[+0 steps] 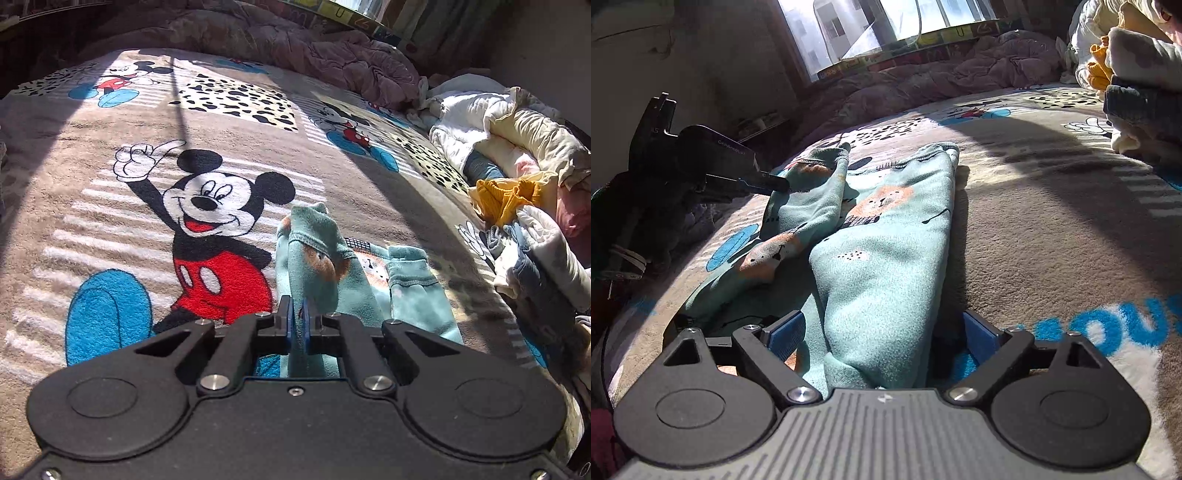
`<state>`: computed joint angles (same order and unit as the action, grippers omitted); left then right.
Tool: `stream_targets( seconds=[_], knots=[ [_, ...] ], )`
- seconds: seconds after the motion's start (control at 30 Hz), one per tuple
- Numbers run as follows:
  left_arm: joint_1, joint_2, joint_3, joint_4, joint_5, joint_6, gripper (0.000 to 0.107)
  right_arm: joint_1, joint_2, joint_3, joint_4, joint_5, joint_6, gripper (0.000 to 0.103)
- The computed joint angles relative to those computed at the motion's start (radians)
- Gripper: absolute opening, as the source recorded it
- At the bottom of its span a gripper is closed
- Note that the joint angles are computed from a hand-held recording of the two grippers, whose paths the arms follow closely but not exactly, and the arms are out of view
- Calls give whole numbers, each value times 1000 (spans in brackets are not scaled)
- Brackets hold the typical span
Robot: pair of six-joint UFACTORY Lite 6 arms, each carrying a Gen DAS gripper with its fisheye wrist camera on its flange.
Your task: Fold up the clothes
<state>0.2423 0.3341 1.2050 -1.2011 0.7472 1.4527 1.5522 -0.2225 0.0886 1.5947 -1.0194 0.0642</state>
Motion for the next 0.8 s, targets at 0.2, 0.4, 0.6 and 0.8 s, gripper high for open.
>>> stream_targets(
  seconds=[0.2, 0.4, 0.6, 0.8],
  knots=[
    [101, -54, -9, 19, 44, 15, 3, 36, 3, -36, -30, -29, 95, 94],
    [245, -30, 43, 54, 91, 31, 3, 65, 9, -61, -49, -55, 171, 96],
    [393, 39, 116, 72, 126, 57, 3, 77, 3, -75, -58, -67, 202, 98],
    [526, 86, 129, 69, 141, 120, 3, 78, 4, -84, -78, -73, 230, 100]
  ],
)
